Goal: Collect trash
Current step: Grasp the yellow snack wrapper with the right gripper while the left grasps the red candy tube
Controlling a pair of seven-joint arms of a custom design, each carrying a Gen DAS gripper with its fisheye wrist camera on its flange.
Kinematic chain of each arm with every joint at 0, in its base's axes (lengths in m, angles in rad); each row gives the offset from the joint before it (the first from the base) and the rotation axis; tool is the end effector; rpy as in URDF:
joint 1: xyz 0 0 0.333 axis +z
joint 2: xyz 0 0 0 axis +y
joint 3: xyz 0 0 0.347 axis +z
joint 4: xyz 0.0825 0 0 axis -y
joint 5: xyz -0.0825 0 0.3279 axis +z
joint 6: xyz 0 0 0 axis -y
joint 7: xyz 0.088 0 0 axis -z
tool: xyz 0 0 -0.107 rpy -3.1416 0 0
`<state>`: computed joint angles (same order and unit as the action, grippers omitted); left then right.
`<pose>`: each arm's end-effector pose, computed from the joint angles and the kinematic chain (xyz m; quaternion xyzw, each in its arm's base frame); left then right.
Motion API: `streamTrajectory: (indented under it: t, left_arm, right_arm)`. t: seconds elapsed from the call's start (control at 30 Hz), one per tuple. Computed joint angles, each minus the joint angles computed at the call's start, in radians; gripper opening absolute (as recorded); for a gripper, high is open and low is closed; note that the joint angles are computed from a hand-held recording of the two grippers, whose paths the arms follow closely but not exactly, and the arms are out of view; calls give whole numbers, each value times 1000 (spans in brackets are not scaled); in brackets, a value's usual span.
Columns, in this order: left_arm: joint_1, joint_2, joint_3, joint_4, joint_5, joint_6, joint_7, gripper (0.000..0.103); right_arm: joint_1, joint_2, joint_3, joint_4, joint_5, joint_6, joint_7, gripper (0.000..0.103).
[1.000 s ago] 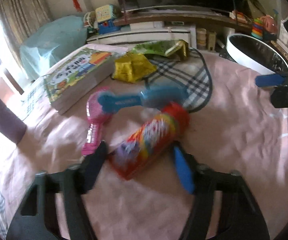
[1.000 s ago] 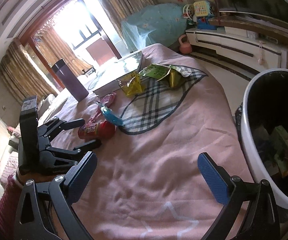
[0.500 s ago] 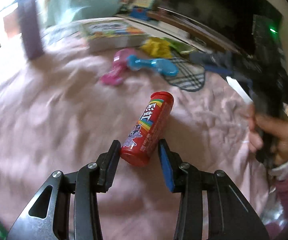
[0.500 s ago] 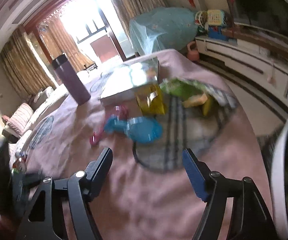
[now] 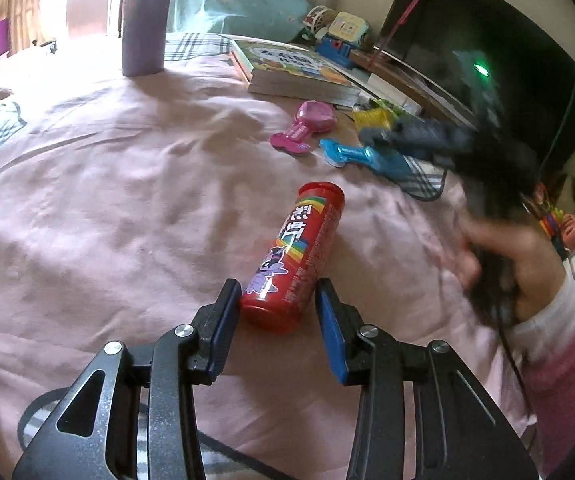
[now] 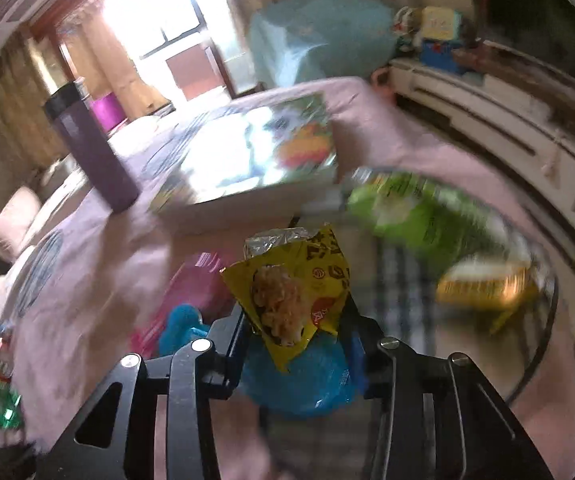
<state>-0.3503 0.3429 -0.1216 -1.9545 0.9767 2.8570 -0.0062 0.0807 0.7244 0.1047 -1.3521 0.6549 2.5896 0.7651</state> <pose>0.5261 -0.3105 0.4172 -0.7422 0.5748 -0.3005 0.1686 0.7388 0.1024 0.3992 -0.7970 0.4901 -0.0912 0.3410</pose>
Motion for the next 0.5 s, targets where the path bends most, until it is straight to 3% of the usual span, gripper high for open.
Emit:
streamTrajectory:
  t: [0.1, 0.23, 0.3, 0.4, 0.47, 0.5]
  left_arm:
    - [-9, 0, 13, -2, 31, 9, -28, 38]
    - [-7, -5, 17, -12, 59, 31, -56, 39]
    - [-4, -4, 17, -14, 72, 46, -58, 49]
    - [-7, 0, 11, -7, 80, 48, -32, 59]
    - [-13, 2, 9, 1, 80, 29, -18, 61]
    - [-17, 2, 9, 3, 85, 24, -19, 62]
  right_arm:
    - [-43, -114, 35, -197, 60, 38, -122, 42]
    - [-114, -248, 57, -381, 227, -3, -229, 41]
    - [-120, -300, 52, -453, 313, 34, -293, 41]
    - [-81, -335, 0, -525, 334, 115, -301, 48]
    - [-96, -339, -1, -538, 383, 101, -326, 49]
    - [-97, -346, 0, -549, 416, 113, -350, 59]
